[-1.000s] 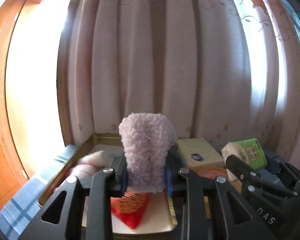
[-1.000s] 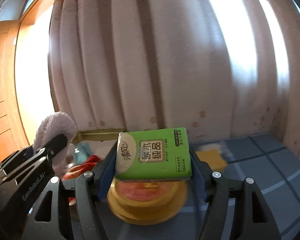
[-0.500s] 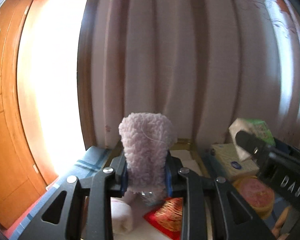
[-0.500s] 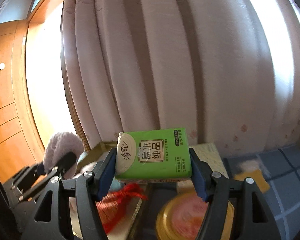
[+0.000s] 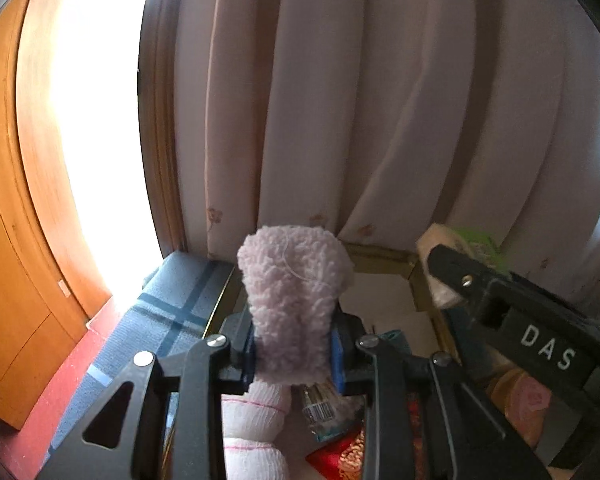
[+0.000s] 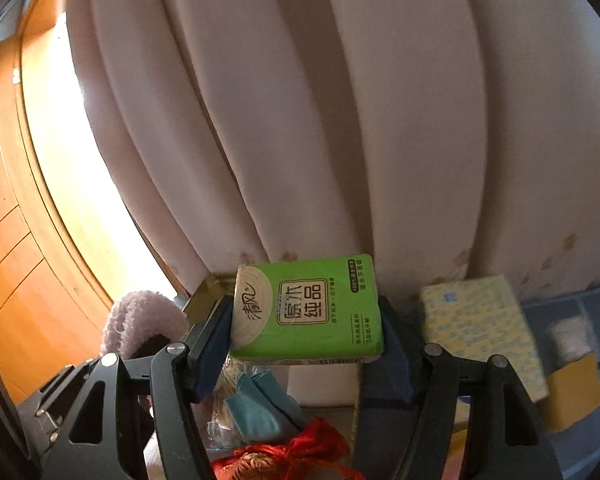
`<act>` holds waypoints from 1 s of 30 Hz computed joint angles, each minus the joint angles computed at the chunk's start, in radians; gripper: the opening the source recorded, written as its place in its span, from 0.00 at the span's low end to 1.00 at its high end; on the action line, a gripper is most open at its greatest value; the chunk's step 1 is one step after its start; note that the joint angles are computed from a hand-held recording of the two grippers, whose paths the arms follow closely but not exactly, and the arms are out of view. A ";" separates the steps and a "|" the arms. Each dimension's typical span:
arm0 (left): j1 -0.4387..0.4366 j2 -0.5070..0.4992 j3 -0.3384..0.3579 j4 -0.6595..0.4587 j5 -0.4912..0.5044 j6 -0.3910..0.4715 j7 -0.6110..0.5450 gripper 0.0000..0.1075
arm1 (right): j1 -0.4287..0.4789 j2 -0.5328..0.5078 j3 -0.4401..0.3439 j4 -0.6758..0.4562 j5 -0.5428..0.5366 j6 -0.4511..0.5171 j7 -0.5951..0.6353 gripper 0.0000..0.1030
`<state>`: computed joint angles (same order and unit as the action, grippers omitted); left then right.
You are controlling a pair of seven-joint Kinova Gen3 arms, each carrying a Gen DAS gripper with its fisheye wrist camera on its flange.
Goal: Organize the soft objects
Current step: 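Open both grippers to drop the pink puff and green tissue pack into the tray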
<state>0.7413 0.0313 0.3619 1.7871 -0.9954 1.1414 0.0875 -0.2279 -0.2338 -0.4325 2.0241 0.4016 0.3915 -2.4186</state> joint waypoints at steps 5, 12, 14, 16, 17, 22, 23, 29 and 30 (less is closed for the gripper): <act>-0.017 0.038 -0.032 -0.037 0.042 0.008 -0.059 0.33 | -0.120 0.068 0.161 -0.030 -0.198 -0.012 0.203 0.69; 0.048 0.078 -0.035 -0.039 -0.043 0.090 -0.026 0.95 | -0.151 0.045 0.248 0.015 -0.477 -0.084 0.473 0.79; 0.073 0.089 -0.036 -0.045 -0.066 0.127 -0.014 0.95 | -0.084 0.008 0.187 0.048 -0.558 -0.123 0.538 0.79; 0.105 0.095 -0.031 -0.050 -0.081 0.168 0.018 0.95 | 0.009 -0.043 0.108 0.090 -0.640 -0.170 0.598 0.80; 0.122 0.098 -0.029 -0.040 -0.099 0.184 0.054 0.95 | 0.055 -0.075 0.069 0.113 -0.680 -0.187 0.632 0.80; 0.211 0.132 -0.009 0.002 -0.179 0.328 0.239 0.95 | 0.287 -0.289 -0.140 0.285 -0.806 -0.369 0.698 0.82; 0.258 0.145 -0.033 0.007 -0.195 0.369 0.274 0.95 | 0.333 -0.335 -0.182 0.312 -0.843 -0.393 0.714 0.84; 0.360 0.219 -0.048 0.043 -0.239 0.548 0.471 0.95 | 0.574 -0.592 -0.385 0.412 -0.882 -0.475 0.642 0.90; 0.352 0.221 -0.032 0.056 -0.243 0.551 0.499 0.95 | 0.588 -0.600 -0.387 0.411 -0.841 -0.468 0.606 0.90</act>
